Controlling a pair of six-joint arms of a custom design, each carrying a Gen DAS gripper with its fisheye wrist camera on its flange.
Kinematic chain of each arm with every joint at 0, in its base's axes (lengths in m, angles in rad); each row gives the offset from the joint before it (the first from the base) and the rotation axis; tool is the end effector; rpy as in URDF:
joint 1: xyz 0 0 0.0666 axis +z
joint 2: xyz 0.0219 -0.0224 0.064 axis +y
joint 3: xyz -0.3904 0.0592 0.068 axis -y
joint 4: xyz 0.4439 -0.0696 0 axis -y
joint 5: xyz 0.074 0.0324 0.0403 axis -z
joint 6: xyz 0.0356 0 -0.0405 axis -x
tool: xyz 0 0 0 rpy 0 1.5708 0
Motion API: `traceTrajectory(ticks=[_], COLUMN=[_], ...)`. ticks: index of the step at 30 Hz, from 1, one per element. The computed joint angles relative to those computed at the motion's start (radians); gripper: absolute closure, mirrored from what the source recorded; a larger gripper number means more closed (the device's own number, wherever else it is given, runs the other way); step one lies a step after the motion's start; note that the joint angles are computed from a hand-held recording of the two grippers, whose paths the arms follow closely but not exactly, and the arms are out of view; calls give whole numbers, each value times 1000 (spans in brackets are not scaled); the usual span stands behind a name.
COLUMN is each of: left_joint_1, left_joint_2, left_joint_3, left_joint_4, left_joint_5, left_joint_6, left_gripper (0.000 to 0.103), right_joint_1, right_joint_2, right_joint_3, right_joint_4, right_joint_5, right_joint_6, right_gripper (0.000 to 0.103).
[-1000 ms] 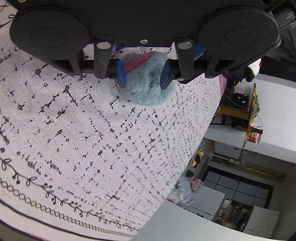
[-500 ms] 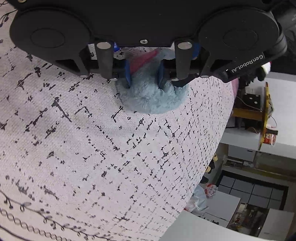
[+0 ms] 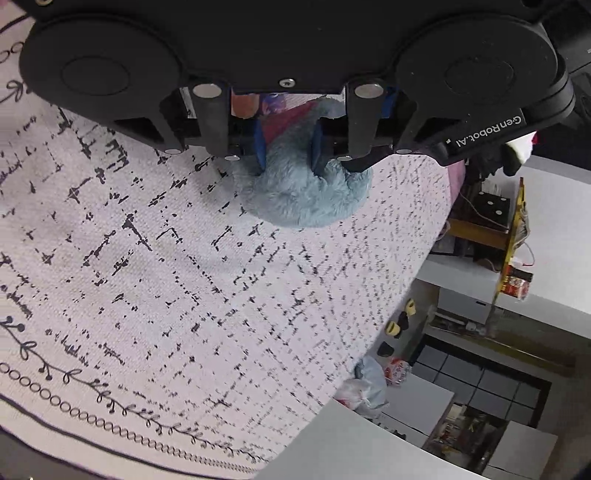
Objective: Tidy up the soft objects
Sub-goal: 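Grasp the grey plush mouse with the left tool while the right tool grasps it too, then carry the plush mouse with both tools over the box and lower it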
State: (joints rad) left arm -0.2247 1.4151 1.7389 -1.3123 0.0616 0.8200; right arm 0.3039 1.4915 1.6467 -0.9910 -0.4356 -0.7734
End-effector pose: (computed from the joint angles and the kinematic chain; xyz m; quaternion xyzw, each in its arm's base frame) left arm 0.4961 -0.1160 0.5765 -0.2723 0.9180 -0.1687 0.2339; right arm 0.5380 0.1841 0.5148 0.1364 0.9042 0.3530 0.1977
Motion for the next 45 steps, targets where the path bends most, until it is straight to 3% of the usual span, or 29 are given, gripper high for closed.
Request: traceTrajectory(ticks=[23,45], left_joint_1=[8,162], left_joint_2=[-169,-295], left_joint_3=[-30,-61], left_joint_4=[23,18], left_joint_5=[-6,64], left_joint_6=[-33,-103], left_gripper=[76,76], right_joint_1=[69,213], right_joint_2=[-128,-125], right_joint_3=[-11,72], right_joint_4=[37,42], right_joint_5=[79,154], right_joint_6=[27,49], right_gripper=[78,78])
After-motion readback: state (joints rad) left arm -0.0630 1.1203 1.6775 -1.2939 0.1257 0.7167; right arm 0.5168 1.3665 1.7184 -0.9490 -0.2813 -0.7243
